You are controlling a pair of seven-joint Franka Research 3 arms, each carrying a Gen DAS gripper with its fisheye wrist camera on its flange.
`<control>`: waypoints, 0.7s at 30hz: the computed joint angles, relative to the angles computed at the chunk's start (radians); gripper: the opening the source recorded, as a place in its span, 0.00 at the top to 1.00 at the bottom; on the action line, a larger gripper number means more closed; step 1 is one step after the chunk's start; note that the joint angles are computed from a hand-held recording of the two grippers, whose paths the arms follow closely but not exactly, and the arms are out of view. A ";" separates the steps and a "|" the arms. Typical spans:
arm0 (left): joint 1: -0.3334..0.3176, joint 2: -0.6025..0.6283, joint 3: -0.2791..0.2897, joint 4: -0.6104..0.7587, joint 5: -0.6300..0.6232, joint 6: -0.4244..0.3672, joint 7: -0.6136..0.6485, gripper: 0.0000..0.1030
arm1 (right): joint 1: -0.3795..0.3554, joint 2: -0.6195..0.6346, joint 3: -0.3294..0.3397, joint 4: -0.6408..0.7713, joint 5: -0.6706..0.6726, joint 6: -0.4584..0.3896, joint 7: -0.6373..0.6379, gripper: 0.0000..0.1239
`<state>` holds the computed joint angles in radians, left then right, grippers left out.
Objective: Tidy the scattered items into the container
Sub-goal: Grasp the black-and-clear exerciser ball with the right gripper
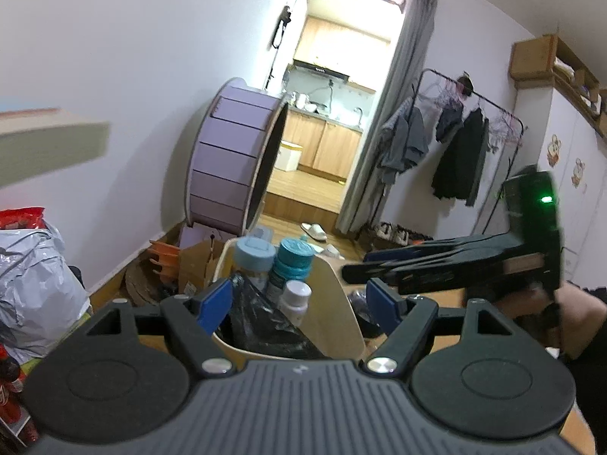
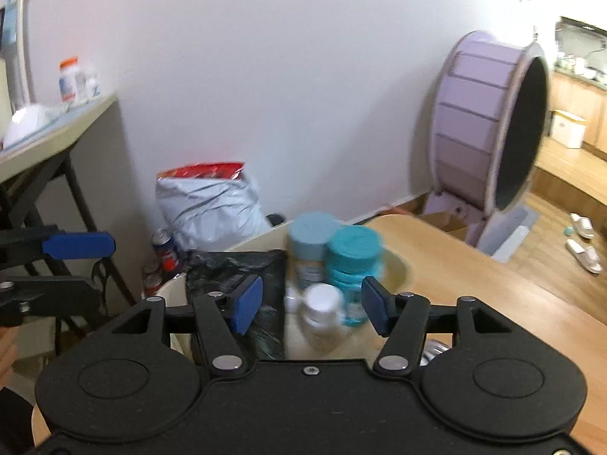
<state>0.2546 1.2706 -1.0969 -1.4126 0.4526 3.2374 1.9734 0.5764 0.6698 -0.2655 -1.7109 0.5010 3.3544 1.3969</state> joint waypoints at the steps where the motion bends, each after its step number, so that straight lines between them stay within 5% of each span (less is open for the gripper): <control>1: -0.002 0.002 -0.002 0.001 0.002 -0.007 0.003 0.25 | 0.008 -0.023 -0.005 -0.044 0.011 0.035 0.002 0.48; 8: -0.032 0.002 -0.002 0.018 -0.032 -0.049 0.066 0.25 | 0.107 -0.048 -0.097 -0.169 0.215 0.128 -0.075 0.35; 15: -0.073 -0.001 0.013 0.053 -0.109 -0.086 0.141 0.25 | -0.031 0.020 0.037 -0.108 0.224 0.174 -0.102 0.26; 21: -0.095 -0.002 0.023 0.073 -0.168 -0.098 0.196 0.25 | -0.074 0.070 0.090 -0.042 0.245 0.169 -0.153 0.24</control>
